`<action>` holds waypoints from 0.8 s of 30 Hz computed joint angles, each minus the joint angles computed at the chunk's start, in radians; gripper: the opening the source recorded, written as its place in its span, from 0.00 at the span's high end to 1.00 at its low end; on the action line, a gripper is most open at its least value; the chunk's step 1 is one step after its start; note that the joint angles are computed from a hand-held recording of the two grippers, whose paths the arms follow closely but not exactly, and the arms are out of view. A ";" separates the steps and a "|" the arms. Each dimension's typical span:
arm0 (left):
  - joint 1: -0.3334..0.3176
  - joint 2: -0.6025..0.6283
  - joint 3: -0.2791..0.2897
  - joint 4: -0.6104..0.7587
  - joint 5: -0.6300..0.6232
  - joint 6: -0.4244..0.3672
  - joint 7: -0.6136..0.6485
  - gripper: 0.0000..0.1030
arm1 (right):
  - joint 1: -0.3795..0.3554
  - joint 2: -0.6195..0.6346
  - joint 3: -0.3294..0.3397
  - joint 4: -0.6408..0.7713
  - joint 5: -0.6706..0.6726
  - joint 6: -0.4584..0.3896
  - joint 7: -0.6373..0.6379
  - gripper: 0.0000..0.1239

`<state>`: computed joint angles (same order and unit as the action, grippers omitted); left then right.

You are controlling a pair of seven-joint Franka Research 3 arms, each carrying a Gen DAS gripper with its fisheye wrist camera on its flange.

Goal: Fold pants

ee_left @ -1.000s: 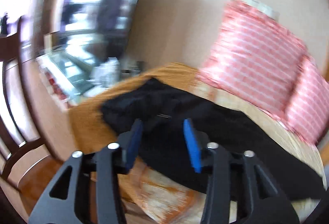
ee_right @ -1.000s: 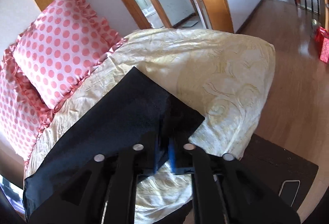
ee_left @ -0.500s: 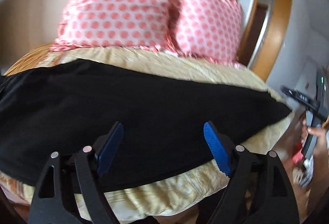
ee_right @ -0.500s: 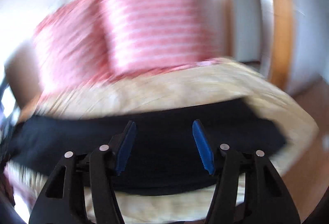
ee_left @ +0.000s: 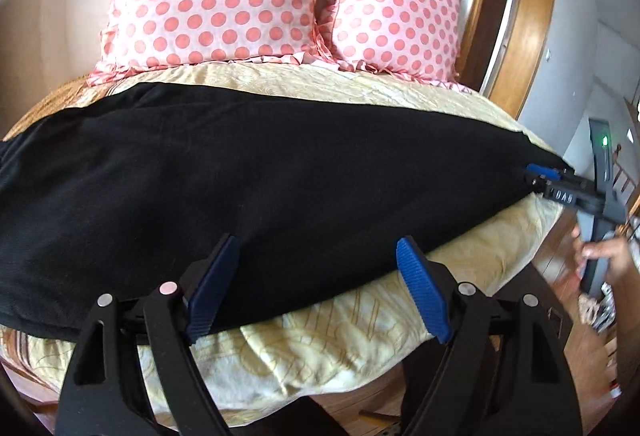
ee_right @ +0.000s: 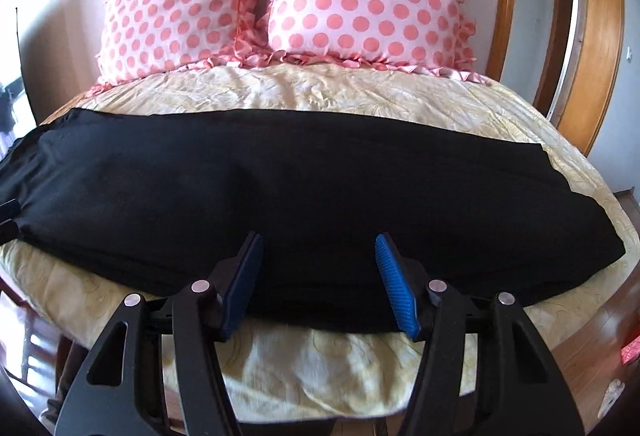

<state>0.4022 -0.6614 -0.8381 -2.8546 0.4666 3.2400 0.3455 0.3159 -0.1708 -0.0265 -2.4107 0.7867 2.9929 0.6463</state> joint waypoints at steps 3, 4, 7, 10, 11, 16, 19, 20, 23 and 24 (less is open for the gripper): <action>-0.001 -0.009 0.007 -0.018 -0.005 0.036 0.000 0.22 | 0.052 -0.002 -0.043 0.068 0.141 -0.069 -0.120 0.51; 0.011 -0.012 0.000 -0.030 -0.018 0.072 -0.006 0.20 | 0.052 0.005 -0.035 0.092 0.164 -0.080 -0.136 0.51; 0.039 -0.009 -0.024 -0.047 -0.073 0.148 0.002 0.15 | 0.055 0.074 -0.001 0.227 0.216 -0.187 -0.185 0.51; 0.059 -0.018 -0.062 -0.050 -0.126 0.168 0.015 0.13 | 0.045 0.194 0.068 0.388 0.077 -0.282 -0.110 0.52; 0.062 -0.021 -0.073 -0.050 -0.143 0.169 0.020 0.12 | 0.044 0.237 0.088 0.439 0.015 -0.312 -0.074 0.55; 0.086 -0.026 -0.119 -0.055 -0.219 0.203 0.045 0.06 | 0.064 0.447 0.143 0.688 -0.262 -0.495 0.118 0.63; 0.103 -0.028 -0.148 -0.054 -0.252 0.219 0.064 0.03 | 0.075 0.483 0.161 0.711 -0.340 -0.502 0.137 0.63; 0.107 -0.029 -0.157 -0.053 -0.260 0.221 0.071 0.02 | 0.076 0.482 0.163 0.706 -0.358 -0.501 0.140 0.63; 0.120 -0.044 -0.184 -0.048 -0.275 0.210 0.083 0.02 | 0.066 0.471 0.174 0.673 -0.372 -0.493 0.116 0.63; 0.125 -0.049 -0.190 -0.048 -0.275 0.210 0.086 0.02 | 0.059 0.471 0.179 0.670 -0.362 -0.493 0.105 0.63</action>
